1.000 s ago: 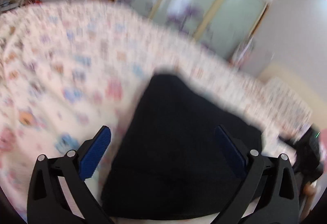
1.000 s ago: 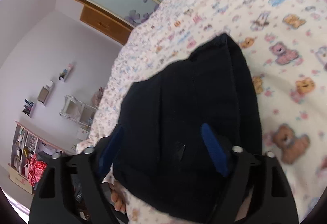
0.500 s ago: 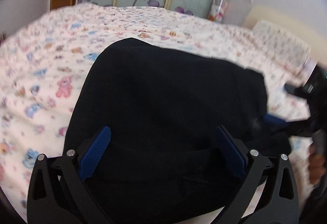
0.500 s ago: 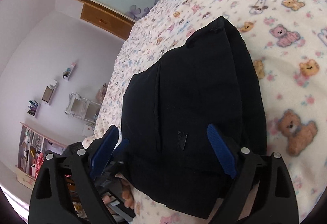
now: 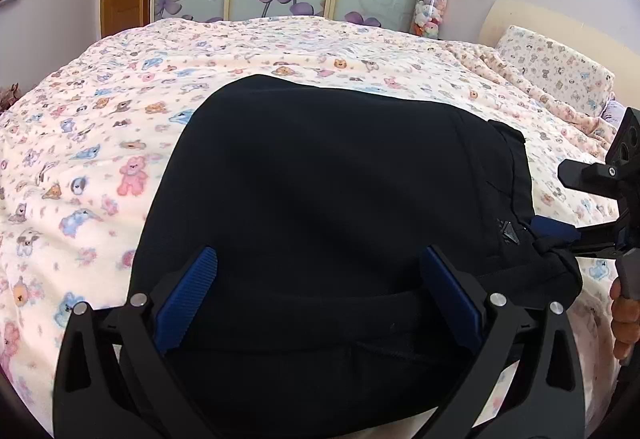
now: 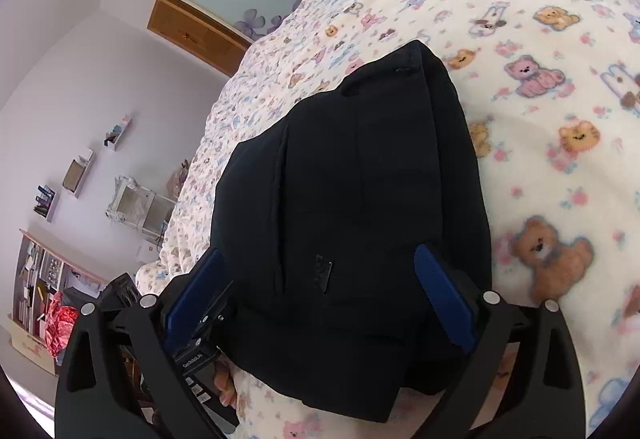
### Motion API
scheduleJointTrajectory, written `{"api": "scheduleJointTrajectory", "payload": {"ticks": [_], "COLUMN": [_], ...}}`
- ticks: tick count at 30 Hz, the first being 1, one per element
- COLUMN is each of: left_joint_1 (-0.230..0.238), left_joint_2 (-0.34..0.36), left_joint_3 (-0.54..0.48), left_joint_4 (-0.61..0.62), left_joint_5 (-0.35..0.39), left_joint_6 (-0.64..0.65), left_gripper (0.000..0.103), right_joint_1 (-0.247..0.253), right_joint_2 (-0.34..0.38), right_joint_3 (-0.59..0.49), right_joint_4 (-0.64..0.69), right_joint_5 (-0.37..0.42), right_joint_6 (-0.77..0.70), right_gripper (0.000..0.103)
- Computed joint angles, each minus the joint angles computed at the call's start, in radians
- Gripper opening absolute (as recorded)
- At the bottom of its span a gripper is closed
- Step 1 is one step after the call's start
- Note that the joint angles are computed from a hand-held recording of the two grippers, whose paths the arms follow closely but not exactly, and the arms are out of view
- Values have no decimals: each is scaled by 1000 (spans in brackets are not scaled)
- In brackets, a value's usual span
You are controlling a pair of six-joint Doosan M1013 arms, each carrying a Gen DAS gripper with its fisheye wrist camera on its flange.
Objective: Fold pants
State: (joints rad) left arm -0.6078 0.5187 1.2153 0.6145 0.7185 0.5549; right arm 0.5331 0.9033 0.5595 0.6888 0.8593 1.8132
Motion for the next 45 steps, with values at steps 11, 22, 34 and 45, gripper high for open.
{"api": "scheduleJointTrajectory", "payload": {"ticks": [11, 22, 34, 45], "left_joint_1": [3, 2, 3, 3], "left_joint_2": [-12, -7, -10, -10], "left_joint_3": [22, 12, 18, 18], "left_joint_4": [3, -10, -10, -10], "left_joint_5": [-35, -16, -22, -23], "left_joint_6": [-21, 11, 9, 7], "left_gripper": [101, 101, 101, 101], "right_joint_1": [1, -17, -33, -39], "right_joint_2": [-31, -71, 26, 158], "right_joint_3": [44, 110, -51, -282], "right_joint_4": [95, 66, -29, 25], "right_joint_5": [-55, -118, 86, 219], "right_joint_6": [-111, -67, 52, -25], "right_gripper": [102, 102, 102, 102]}}
